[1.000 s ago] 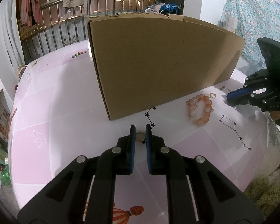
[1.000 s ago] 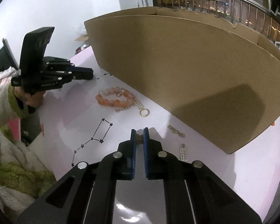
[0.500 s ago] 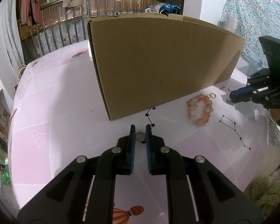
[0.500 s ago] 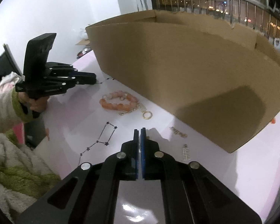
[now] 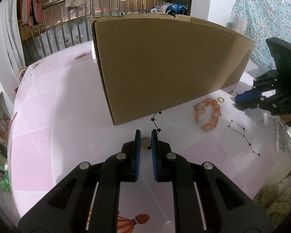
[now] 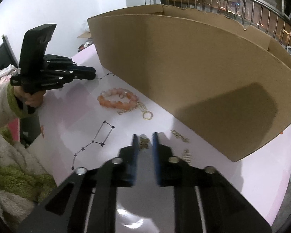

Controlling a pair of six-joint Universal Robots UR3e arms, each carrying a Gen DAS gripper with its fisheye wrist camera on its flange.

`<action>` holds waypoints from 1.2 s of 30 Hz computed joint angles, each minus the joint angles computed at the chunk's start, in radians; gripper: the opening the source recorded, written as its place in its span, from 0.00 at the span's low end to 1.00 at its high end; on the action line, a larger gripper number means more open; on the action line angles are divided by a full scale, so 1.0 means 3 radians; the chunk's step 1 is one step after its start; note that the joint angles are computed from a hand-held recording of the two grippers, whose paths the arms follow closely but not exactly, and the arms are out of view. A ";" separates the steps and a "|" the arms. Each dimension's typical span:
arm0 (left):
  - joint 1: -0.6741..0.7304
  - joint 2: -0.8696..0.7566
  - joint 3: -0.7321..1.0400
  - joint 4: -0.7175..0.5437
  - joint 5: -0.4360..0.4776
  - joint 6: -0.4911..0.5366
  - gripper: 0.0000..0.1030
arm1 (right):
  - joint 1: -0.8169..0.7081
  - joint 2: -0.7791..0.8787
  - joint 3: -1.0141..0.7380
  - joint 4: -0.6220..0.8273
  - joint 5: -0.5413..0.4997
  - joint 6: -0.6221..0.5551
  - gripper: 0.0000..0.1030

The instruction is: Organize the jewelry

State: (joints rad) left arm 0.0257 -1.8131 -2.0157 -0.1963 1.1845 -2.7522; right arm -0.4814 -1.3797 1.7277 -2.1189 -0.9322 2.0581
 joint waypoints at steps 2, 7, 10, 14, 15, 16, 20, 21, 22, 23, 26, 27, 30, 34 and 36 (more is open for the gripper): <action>-0.0001 0.0004 -0.0004 -0.0002 -0.0002 0.0001 0.09 | 0.0009 -0.0015 0.0024 -0.0034 -0.0020 -0.0036 0.08; 0.0002 0.0009 -0.0010 0.0002 -0.0005 -0.0004 0.09 | 0.0010 -0.0033 0.0040 -0.0051 -0.0032 -0.0068 0.07; 0.0018 0.0015 -0.0014 -0.0009 -0.0016 0.0016 0.09 | 0.0004 -0.0038 0.0052 -0.0057 -0.0022 -0.0064 0.07; 0.0013 0.0015 -0.0014 -0.0006 -0.0011 0.0011 0.09 | -0.0007 -0.0032 0.0053 -0.0052 -0.0002 -0.0052 0.07; 0.0020 0.0016 -0.0016 -0.0008 -0.0016 0.0019 0.09 | -0.0010 -0.0033 0.0056 -0.0054 0.0001 -0.0049 0.07; 0.0020 0.0018 -0.0016 -0.0010 -0.0016 0.0017 0.09 | -0.0012 -0.0034 0.0057 -0.0053 0.0004 -0.0048 0.07; 0.0021 0.0020 -0.0017 -0.0012 -0.0015 0.0018 0.09 | -0.0021 -0.0036 0.0067 -0.0057 0.0020 -0.0050 0.07; 0.0024 0.0019 -0.0015 -0.0015 -0.0019 0.0020 0.09 | -0.0025 -0.0038 0.0068 -0.0053 0.0024 -0.0051 0.07; 0.0020 0.0023 -0.0019 -0.0013 -0.0013 0.0017 0.09 | -0.0029 -0.0037 0.0065 -0.0053 0.0026 -0.0053 0.07; 0.0025 0.0025 -0.0021 -0.0012 -0.0014 0.0023 0.09 | -0.0035 -0.0040 0.0066 -0.0051 0.0034 -0.0055 0.07; 0.0028 0.0037 -0.0031 -0.0012 -0.0014 0.0027 0.09 | -0.0062 -0.0055 0.0067 -0.0039 0.0071 -0.0059 0.07; 0.0025 0.0041 -0.0032 -0.0011 -0.0008 0.0027 0.09 | -0.0075 -0.0061 0.0066 -0.0030 0.0087 -0.0061 0.07; 0.0028 0.0091 -0.0059 -0.0017 -0.0011 0.0035 0.09 | -0.0108 -0.0088 0.0069 -0.0009 0.0130 -0.0067 0.07; 0.0026 0.0203 -0.0132 0.0003 -0.0024 0.0038 0.09 | -0.0159 -0.0176 0.0113 0.0042 0.0201 -0.0103 0.07; 0.0024 0.0296 -0.0176 -0.0007 -0.0036 0.0044 0.09 | -0.0189 -0.0241 0.0138 0.0079 0.0247 -0.0127 0.07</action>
